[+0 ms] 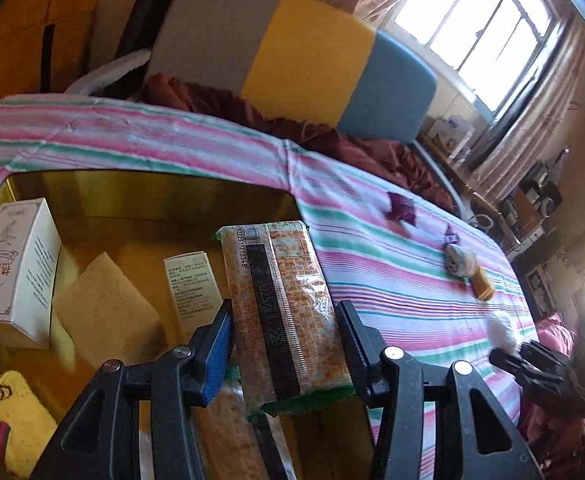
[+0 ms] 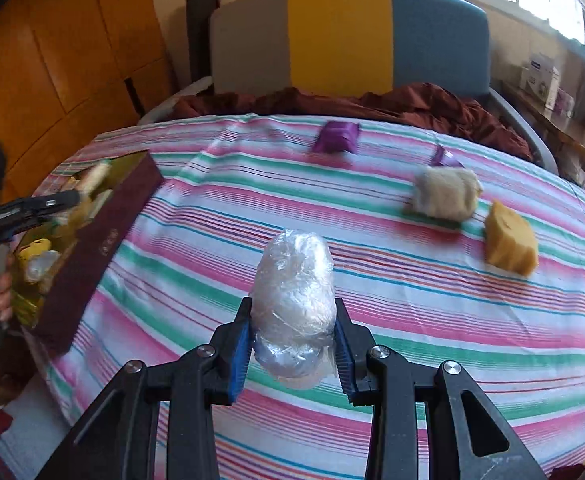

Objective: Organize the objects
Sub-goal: 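Carry the cracker packet with left tool while right tool carries wrapped ball to tray, then open the left tool over the tray while right tool releases the wrapped ball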

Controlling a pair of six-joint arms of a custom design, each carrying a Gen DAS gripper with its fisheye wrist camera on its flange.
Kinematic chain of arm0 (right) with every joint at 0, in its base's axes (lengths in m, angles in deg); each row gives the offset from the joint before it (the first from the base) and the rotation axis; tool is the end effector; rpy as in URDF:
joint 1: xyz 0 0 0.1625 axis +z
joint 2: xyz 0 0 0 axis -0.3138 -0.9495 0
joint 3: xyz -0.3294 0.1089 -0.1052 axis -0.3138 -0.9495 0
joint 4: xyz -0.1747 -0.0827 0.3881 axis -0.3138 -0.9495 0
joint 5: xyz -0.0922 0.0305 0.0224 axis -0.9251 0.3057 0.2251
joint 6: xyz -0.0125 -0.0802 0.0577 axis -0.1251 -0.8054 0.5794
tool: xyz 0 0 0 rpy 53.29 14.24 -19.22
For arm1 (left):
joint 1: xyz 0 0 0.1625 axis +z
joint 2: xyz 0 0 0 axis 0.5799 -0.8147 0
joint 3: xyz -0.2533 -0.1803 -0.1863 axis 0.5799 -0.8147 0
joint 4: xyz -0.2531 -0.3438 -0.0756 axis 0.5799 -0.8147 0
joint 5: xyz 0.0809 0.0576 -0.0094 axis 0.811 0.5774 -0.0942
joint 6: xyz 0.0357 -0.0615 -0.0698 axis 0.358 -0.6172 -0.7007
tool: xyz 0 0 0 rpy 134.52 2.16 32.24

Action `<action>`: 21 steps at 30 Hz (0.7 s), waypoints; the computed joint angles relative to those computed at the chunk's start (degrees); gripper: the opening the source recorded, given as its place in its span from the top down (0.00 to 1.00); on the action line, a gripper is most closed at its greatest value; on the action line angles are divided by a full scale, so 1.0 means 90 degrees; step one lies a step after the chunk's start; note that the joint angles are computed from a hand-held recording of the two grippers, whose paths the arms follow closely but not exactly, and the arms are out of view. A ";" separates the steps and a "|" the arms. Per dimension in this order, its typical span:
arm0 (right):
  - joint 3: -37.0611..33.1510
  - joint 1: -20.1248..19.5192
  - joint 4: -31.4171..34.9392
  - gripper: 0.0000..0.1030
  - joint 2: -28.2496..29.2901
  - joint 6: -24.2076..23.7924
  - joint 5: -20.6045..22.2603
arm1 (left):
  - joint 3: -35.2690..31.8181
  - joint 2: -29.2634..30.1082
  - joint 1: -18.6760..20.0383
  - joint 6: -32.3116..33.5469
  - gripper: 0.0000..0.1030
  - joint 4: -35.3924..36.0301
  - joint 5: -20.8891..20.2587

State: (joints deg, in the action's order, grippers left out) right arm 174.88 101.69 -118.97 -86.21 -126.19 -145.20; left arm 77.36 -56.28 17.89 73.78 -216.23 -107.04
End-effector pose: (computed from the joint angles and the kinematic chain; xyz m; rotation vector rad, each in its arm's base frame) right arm 0.0252 -0.6637 0.3706 0.5054 -2.4153 0.7523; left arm -0.3356 -0.7515 0.0537 0.4762 2.7154 -0.7335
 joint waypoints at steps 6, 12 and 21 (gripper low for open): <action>0.0215 0.0287 -0.0090 0.64 -0.0035 -0.0008 0.0273 | -0.0673 0.0339 0.0179 -0.0605 0.51 0.0594 -0.0345; 0.0237 0.0402 -0.0042 0.64 0.0098 0.0180 0.0449 | -0.0533 0.0156 0.0264 -0.1123 0.47 0.0698 -0.0604; 0.0238 0.0590 0.0130 0.64 0.0347 0.0429 0.0729 | 0.1445 -0.1061 0.0000 -0.0230 0.47 -0.1197 -0.0073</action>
State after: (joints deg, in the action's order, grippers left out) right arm 177.02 107.00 -117.80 -83.08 -122.33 -138.64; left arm 90.37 -65.83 17.89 71.71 -227.00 -107.70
